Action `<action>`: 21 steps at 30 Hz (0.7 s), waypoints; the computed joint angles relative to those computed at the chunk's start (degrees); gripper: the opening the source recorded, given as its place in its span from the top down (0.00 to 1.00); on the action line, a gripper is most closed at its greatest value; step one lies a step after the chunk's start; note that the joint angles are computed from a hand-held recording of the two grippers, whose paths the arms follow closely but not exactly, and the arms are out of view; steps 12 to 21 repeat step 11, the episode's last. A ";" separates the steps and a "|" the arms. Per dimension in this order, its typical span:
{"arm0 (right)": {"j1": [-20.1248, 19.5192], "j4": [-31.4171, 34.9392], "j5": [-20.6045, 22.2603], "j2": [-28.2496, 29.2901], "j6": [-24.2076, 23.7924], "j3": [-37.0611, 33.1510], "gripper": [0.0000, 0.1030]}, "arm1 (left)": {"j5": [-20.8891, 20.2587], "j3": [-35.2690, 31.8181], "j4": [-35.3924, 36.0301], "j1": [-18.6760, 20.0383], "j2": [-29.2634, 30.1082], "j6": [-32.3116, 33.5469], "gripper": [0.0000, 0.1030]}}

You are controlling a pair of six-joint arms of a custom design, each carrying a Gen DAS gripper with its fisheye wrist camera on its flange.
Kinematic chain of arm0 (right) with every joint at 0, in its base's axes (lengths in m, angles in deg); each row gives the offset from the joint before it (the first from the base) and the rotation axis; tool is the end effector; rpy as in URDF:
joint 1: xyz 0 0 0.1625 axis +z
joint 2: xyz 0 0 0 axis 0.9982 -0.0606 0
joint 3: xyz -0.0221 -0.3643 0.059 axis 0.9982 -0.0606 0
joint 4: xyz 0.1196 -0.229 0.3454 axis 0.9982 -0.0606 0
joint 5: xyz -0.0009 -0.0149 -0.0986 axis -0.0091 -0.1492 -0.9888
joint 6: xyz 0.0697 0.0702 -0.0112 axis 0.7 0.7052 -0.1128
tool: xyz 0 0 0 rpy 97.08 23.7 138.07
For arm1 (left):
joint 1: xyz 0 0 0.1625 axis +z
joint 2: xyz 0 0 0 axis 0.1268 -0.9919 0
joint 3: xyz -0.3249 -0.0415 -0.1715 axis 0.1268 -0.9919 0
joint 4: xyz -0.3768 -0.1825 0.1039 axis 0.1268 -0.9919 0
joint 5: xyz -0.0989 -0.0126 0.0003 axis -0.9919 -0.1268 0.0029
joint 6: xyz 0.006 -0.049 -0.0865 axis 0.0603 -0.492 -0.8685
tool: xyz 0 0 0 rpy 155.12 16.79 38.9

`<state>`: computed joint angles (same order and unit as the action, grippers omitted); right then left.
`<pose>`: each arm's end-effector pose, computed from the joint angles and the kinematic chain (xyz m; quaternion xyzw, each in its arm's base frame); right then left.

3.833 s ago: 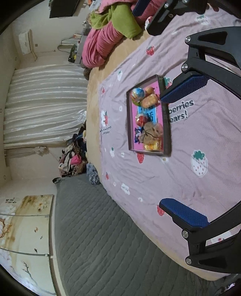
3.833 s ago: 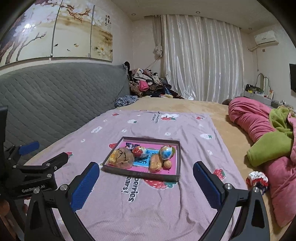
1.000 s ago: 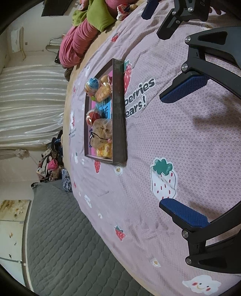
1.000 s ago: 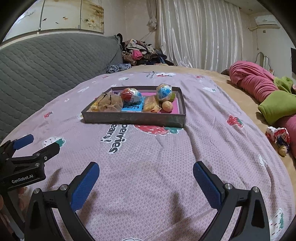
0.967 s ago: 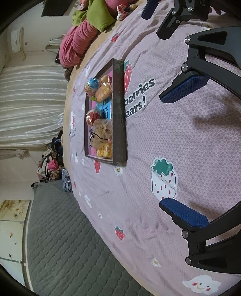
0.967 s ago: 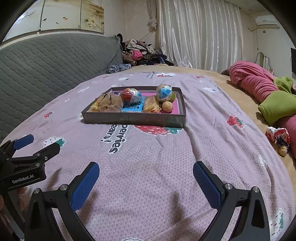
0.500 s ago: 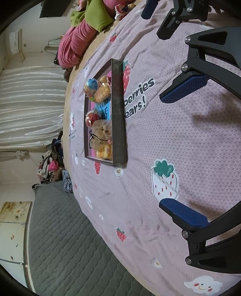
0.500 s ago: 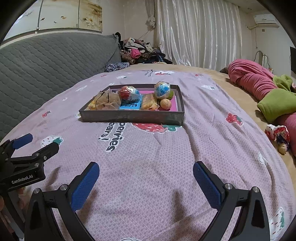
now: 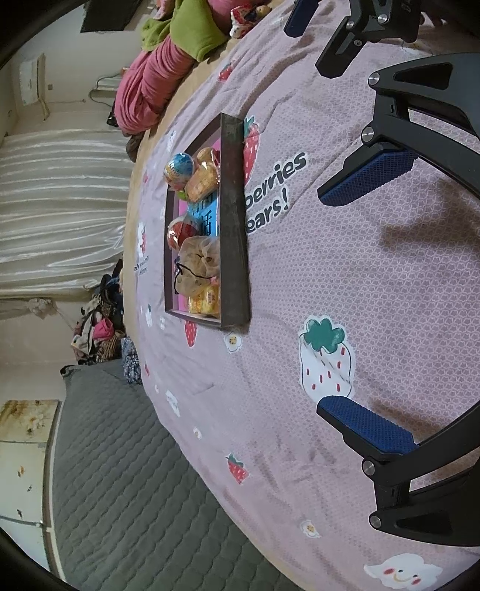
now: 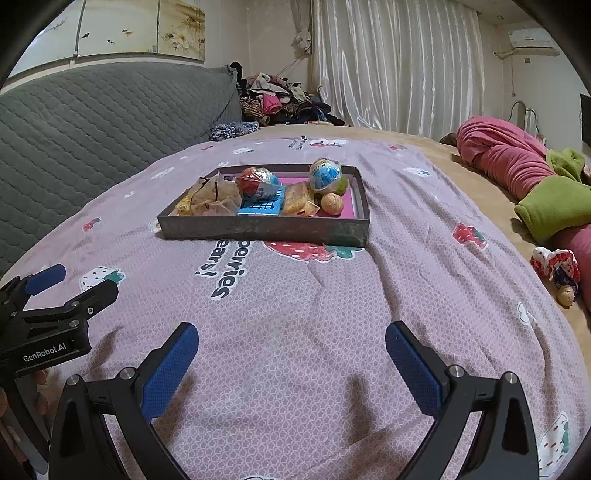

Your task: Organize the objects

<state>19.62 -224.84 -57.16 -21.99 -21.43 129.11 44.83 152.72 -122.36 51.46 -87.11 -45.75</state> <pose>0.3011 -0.6605 0.0227 0.4013 -0.8520 0.2749 0.1936 -0.0754 -0.5660 0.2315 -0.0305 0.7561 -0.4751 0.4490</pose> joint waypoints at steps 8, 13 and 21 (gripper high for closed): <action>0.06 0.08 -0.08 0.10 0.02 -0.10 0.01 | -0.93 0.30 -1.46 -0.05 -0.05 1.21 0.01; 0.09 0.21 -0.12 0.17 0.03 -0.20 0.01 | -1.03 0.34 -1.40 -0.02 -0.05 1.21 0.01; 0.09 0.21 -0.12 0.17 0.03 -0.20 0.01 | -1.03 0.34 -1.40 -0.02 -0.05 1.21 0.01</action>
